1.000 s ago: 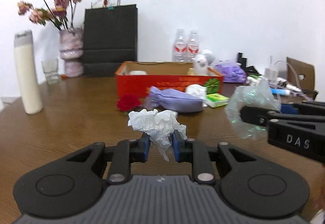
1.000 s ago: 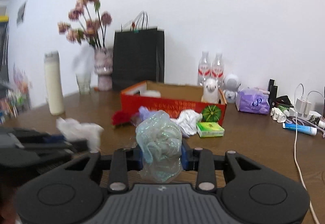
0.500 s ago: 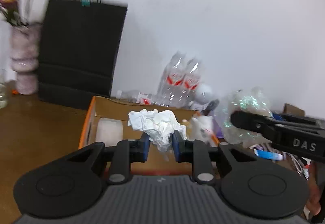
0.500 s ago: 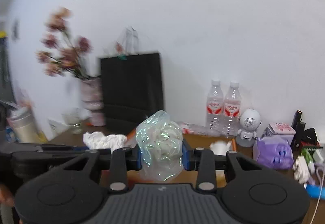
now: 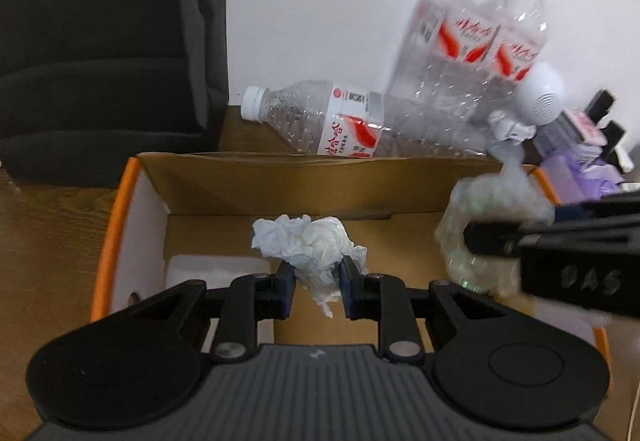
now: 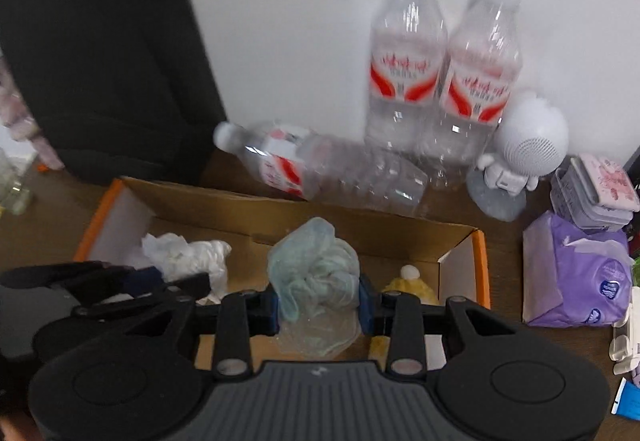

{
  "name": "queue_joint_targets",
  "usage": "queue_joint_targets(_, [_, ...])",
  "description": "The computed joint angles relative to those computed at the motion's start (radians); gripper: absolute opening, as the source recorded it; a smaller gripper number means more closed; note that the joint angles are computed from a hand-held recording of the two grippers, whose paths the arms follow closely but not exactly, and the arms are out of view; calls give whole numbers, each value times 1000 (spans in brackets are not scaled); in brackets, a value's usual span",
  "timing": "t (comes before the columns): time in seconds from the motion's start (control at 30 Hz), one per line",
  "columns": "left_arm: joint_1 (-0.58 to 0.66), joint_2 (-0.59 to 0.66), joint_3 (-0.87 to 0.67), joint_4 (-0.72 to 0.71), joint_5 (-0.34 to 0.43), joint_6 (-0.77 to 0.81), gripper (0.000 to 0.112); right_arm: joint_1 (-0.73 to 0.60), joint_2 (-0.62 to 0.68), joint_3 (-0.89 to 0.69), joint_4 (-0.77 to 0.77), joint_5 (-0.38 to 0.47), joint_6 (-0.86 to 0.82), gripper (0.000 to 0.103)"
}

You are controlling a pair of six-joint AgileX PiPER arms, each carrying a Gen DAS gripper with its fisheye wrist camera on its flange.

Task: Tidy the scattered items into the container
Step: 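Carry the tissue with the left tool while the right tool carries the plastic bag into the box, then open both tools to drop the tissue and plastic bag, then withdraw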

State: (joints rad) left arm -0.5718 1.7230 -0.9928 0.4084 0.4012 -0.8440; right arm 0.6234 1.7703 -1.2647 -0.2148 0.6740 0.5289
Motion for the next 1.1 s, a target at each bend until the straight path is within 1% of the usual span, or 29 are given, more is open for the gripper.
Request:
queue_joint_targets(0.07, [2, 41, -27, -5, 9, 9, 23, -13, 61, -49, 45, 29, -34, 35])
queue_joint_targets(0.17, [12, 60, -34, -18, -2, 7, 25, -13, 111, -82, 35, 45, -22, 36])
queue_joint_targets(0.23, [24, 69, -42, -52, -3, 31, 26, -17, 133, -98, 33, 52, -15, 39])
queue_joint_targets(0.27, [28, 72, -46, -66, 3, 44, 27, -21, 134, -95, 37, 46, -10, 43])
queue_joint_targets(0.3, [28, 75, -54, -67, 13, 46, 29, -27, 133, -90, 45, 36, -7, 46])
queue_joint_targets(0.33, [24, 73, -58, -52, 24, 29, 36, -34, 134, -90, 57, 32, -10, 47])
queue_joint_targets(0.37, [21, 62, -57, -39, 35, 10, 40, -37, 129, -88, 69, 32, -14, 48])
queue_joint_targets(0.43, [13, 28, -56, -15, 68, -24, 55, -41, 104, -79, 83, 37, -16, 50])
queue_joint_targets(0.47, [7, 7, -58, 0, 93, -42, 60, -40, 89, -78, 82, 47, -11, 52])
queue_joint_targets(0.5, [-2, -17, -61, 19, 126, -64, 68, -37, 65, -73, 75, 57, -2, 55])
queue_joint_targets(0.53, [-10, -40, -62, 36, 149, -81, 74, -33, 38, -67, 65, 67, 9, 58])
queue_joint_targets(0.6, [-32, -99, -62, 64, 207, -113, 78, -25, -23, -50, 49, 83, 27, 71])
queue_joint_targets(0.63, [-43, -132, -64, 61, 241, -114, 81, -21, -53, -42, 43, 93, 36, 74])
queue_joint_targets(0.7, [-72, -184, -79, 62, 316, -117, 84, -7, -111, -32, 31, 126, 53, 74])
queue_joint_targets(0.73, [-95, -212, -87, 71, 356, -126, 88, 2, -140, -27, 23, 142, 64, 74])
queue_joint_targets(0.83, [-191, -287, -108, 125, 499, -190, 94, 38, -238, -2, -2, 193, 108, 74])
queue_joint_targets(0.93, [-265, -357, -124, 134, 605, -214, 97, 77, -326, 23, -31, 246, 144, 76])
queue_joint_targets(1.0, [-322, -402, -132, 161, 667, -253, 98, 117, -380, 32, -65, 291, 187, 78])
queue_joint_targets(1.1, [-424, -443, -165, 206, 780, -306, 99, 184, -453, 39, -109, 357, 244, 78])
